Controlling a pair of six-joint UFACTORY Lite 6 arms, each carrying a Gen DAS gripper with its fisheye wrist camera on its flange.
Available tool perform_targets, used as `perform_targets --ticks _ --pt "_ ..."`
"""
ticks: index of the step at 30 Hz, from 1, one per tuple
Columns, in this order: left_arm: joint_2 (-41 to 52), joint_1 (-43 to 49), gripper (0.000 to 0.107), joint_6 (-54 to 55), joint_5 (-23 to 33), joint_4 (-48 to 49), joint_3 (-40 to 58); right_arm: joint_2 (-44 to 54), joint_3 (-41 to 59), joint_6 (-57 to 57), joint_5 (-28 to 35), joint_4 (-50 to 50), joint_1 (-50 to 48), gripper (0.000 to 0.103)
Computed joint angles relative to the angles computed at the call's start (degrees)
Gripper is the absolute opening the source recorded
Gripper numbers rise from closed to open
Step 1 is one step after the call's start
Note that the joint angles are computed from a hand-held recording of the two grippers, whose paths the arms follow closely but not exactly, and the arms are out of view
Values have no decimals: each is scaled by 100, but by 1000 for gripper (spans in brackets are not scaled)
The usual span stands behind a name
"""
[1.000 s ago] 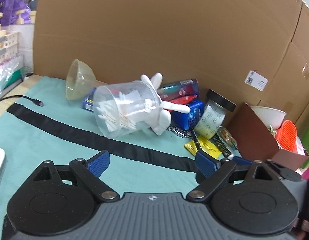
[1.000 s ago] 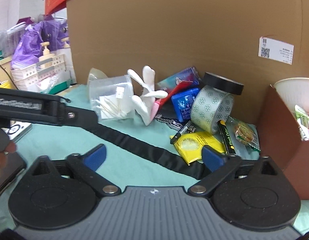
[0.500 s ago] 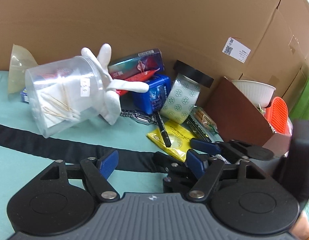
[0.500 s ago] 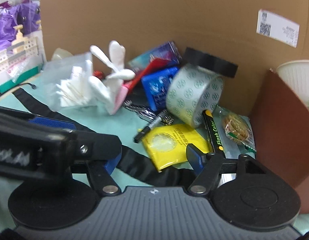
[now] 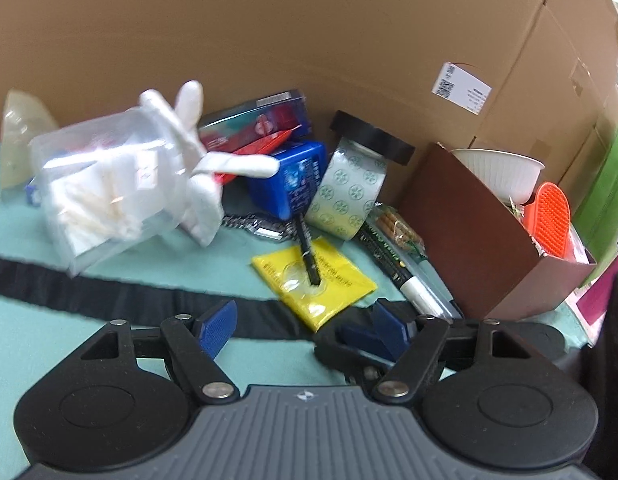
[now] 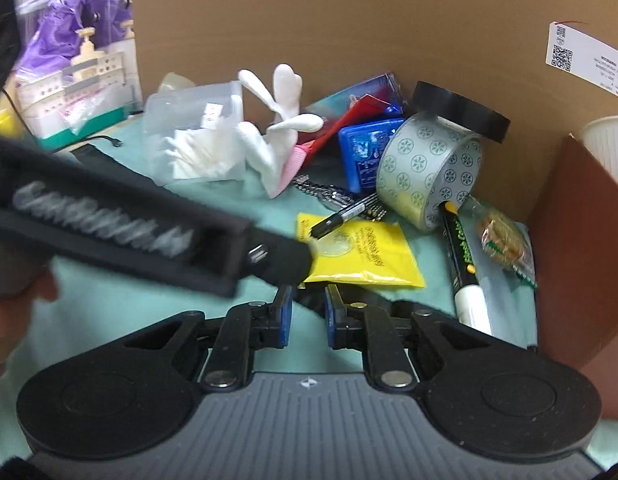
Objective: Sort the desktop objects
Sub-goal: 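Move the left gripper down to the yellow sachet on the cloth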
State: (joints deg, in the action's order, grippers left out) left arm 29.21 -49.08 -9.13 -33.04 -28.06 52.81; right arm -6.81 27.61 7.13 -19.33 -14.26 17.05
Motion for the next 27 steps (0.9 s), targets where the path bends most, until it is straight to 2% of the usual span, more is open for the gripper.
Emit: perform_targets --ticks 2,4,5,6,11,12,14,15,17,18,19,22,27 --pt "229 90 78 207 124 77 336 -167 -153 -84 -43 202 -9 18" --pt "458 211 78 342 253 282 675 -222 -213 -36 -126 237 -92 38" --pt "580 276 78 386 295 434 843 -222 -204 -63 -125 312 -124 58" --pt "708 324 78 488 347 496 1022 -189 -195 -171 -173 478 -147 63" --pt "1302 503 76 805 838 741 1866 227 142 -75 -165 418 -310 63" --pt "1358 470 75 1033 776 637 1891 348 238 -64 -160 426 -334 63" --pt "1378 334 61 1697 603 206 1824 537 383 181 -176 116 -409 64" --pt "1342 309 57 1670 574 277 1747 556 399 284 -180 -32 -435 63" --pt "1165 334 43 954 558 978 1499 554 385 486 -211 -328 -453 62" --pt "1076 338 40 609 592 1311 1400 526 367 494 -207 -382 -428 58" --pt "996 317 31 502 569 1404 1290 491 339 640 -220 -619 -428 55" --pt "832 163 27 562 430 1192 996 253 128 414 -192 -482 -267 53" --pt "563 -1 27 176 325 1535 596 -258 -352 1601 -317 -1640 -517 51"
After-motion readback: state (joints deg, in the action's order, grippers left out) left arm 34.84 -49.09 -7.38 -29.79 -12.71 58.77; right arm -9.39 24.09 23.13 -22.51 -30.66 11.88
